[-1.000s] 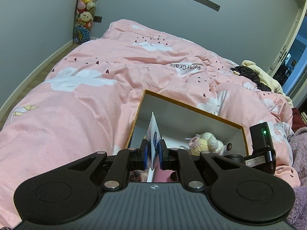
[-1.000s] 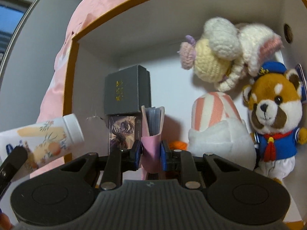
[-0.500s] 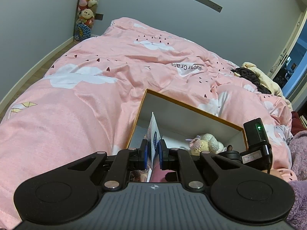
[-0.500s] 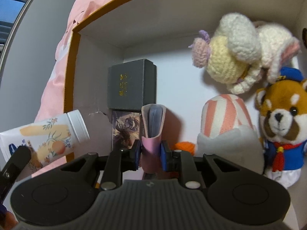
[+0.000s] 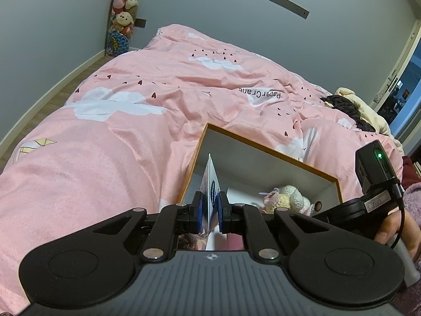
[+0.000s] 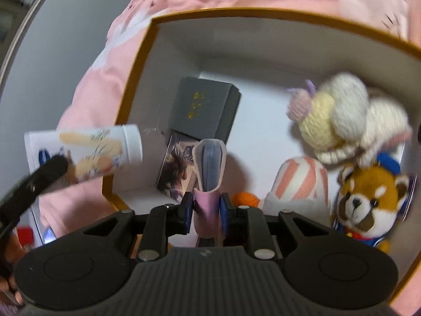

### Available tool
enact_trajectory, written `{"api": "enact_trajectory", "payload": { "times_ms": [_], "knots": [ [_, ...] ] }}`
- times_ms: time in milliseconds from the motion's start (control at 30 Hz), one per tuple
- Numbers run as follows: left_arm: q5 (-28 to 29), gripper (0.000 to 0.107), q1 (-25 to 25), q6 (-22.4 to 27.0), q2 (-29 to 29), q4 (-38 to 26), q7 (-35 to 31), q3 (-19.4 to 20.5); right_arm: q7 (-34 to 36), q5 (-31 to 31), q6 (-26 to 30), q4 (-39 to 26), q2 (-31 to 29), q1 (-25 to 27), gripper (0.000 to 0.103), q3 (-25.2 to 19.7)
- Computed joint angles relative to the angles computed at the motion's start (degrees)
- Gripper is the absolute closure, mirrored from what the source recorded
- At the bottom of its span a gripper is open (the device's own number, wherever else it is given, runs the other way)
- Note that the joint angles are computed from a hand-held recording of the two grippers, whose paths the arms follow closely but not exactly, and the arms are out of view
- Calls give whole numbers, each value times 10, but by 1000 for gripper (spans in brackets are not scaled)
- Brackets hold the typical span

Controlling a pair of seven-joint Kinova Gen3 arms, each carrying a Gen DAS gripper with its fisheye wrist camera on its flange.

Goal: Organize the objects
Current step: 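Lower the pink wallet into the orange box with the right gripper while the left holds the bottle, then open the right gripper to release the wallet while the left carries the bottle over the box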

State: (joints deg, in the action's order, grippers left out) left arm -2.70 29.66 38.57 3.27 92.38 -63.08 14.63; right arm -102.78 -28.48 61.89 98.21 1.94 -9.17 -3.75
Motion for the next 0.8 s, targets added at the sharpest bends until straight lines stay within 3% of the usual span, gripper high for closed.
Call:
{"api": "enact_trajectory", "payload": {
  "times_ms": [200,367,633,800],
  "knots": [
    [0,95,-1,1,-4,0,1,0,16,-2,41,-39,48,6,80,-2],
    [-10,95,-1,5,-4,-2,15,-1,-4,-15,18,-18,44,12,80,-2],
    [20,95,-7,-1,2,-2,-9,-2,-14,-16,14,-9,38,13,80,-2],
    [21,95,-6,1,3,-2,-12,-2,-37,-67,-33,46,30,28,80,6]
  ]
}}
